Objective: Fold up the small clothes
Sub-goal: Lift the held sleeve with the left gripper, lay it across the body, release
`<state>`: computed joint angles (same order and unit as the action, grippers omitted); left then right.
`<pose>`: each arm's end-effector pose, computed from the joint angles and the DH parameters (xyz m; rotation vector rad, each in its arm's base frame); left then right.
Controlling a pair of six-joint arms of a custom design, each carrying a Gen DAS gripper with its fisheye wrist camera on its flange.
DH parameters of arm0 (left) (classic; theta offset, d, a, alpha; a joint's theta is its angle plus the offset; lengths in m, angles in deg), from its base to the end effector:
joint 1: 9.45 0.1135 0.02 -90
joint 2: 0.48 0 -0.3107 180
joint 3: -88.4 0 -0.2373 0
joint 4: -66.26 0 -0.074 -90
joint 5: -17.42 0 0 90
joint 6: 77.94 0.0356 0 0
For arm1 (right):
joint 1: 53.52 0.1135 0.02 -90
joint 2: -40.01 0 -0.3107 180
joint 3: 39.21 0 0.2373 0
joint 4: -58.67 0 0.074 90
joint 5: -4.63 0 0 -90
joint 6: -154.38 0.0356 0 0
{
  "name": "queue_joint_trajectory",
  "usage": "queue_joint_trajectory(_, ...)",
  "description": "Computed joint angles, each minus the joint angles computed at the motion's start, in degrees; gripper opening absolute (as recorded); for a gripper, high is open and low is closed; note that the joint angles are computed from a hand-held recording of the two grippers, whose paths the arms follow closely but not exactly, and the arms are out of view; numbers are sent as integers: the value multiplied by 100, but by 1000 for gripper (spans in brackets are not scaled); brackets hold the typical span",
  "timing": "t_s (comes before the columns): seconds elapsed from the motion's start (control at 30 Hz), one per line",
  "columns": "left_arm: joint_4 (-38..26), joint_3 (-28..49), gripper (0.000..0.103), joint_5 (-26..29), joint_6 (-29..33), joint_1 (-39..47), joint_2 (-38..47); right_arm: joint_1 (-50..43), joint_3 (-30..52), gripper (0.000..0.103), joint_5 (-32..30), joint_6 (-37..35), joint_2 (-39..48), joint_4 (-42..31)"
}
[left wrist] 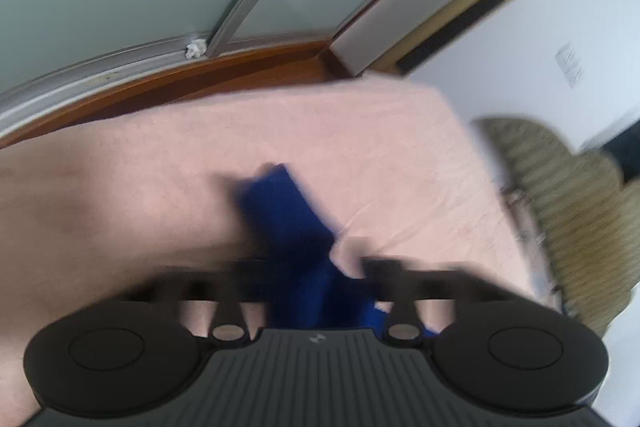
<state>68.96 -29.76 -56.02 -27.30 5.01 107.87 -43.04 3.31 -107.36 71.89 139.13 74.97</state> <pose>0.3503 0.0799 0.1614 -0.9364 2.1683 -0.5517 0.2744 0.0643 0.1529 -0.2635 2.2681 0.6011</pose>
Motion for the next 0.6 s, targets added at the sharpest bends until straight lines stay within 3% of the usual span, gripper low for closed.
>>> queue_joint_trajectory(0.1, 160, -212, 6, -370, 91, -134, -163, -67, -12, 97, -43, 19, -24, 4)
queue_joint_trajectory(0.27, 153, -386, 6, -1832, 597, -465, -828, -259, -72, 97, -141, -36, -153, -21)
queue_joint_trajectory(0.47, -112, -25, 6, -3502, 1043, -672, -1470, -596, -193, 98, -254, -26, -281, 15)
queue_joint_trajectory(0.6, -153, 191, 6, -4257, 1244, -915, -1616, -765, -249, 98, -340, 20, -283, 59)
